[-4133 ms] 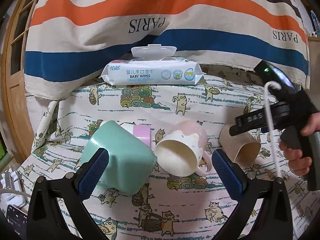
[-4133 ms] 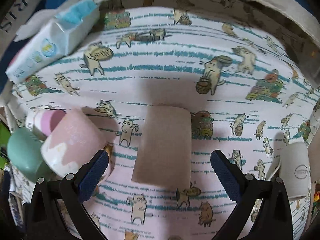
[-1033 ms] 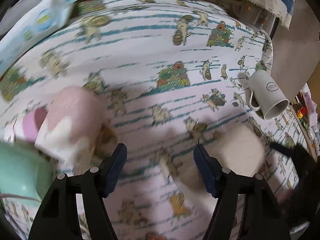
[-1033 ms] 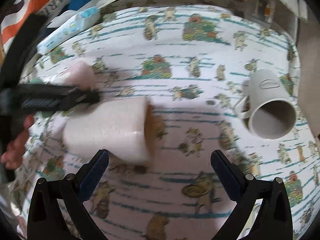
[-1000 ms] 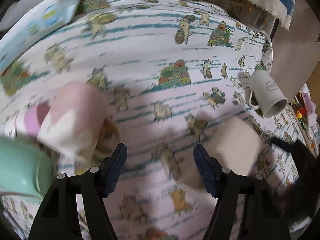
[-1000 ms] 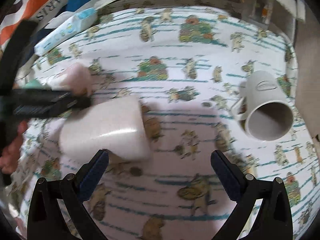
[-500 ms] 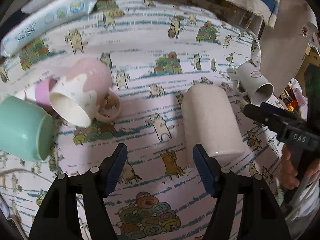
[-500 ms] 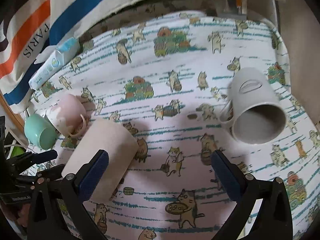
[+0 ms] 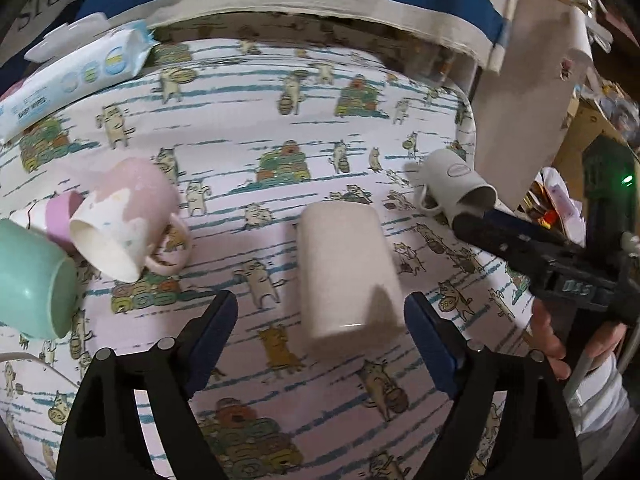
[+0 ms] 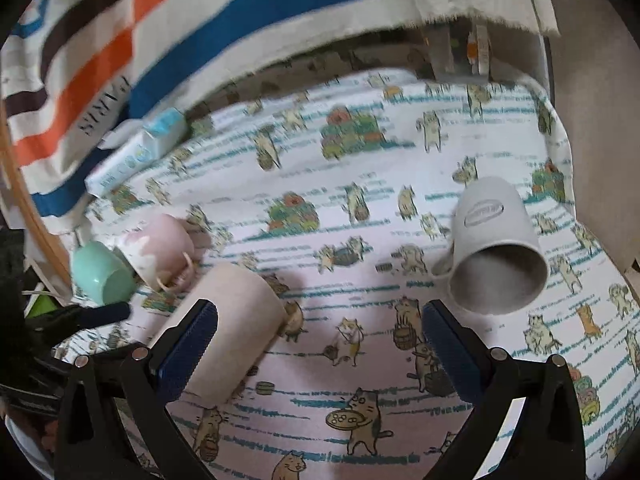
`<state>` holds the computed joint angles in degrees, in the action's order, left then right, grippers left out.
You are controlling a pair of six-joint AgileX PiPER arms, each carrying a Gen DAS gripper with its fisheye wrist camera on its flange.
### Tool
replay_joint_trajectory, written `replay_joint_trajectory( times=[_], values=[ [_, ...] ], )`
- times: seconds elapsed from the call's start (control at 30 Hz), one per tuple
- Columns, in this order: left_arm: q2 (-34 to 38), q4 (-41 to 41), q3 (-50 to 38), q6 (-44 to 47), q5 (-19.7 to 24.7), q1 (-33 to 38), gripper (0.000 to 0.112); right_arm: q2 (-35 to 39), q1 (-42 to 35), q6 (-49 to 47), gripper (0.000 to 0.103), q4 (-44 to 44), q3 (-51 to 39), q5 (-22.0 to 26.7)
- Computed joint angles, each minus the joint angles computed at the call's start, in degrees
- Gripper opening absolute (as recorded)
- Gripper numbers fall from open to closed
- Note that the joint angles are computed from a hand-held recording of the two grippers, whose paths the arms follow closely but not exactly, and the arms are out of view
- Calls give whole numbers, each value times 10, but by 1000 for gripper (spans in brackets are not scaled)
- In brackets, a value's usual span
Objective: Flip cup upside down
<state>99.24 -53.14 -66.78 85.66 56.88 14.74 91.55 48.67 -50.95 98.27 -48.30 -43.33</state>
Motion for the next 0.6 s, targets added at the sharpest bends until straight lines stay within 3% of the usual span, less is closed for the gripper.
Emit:
replay_joint_trajectory(
  times=[0.17,0.27,0.4,0.47,0.6],
  values=[
    [-7,6,36,-24,-43,-44,86,-21,25,26,103,-27,21,-47],
    [-14,9,65,-27,-105,-76,86,-29,30,15,103,-18,29,-57],
    [-10,3,83,-19,-130,-92,86,-30,44,13,103,-11,41,-89],
    [-13,-8,98,-9,-161,-103,86,-31,43,23,103,-15,50,-90],
    [-1,0,95,-37,-169,-112,84,-34,36,36,103,-18,61,-74]
  ],
)
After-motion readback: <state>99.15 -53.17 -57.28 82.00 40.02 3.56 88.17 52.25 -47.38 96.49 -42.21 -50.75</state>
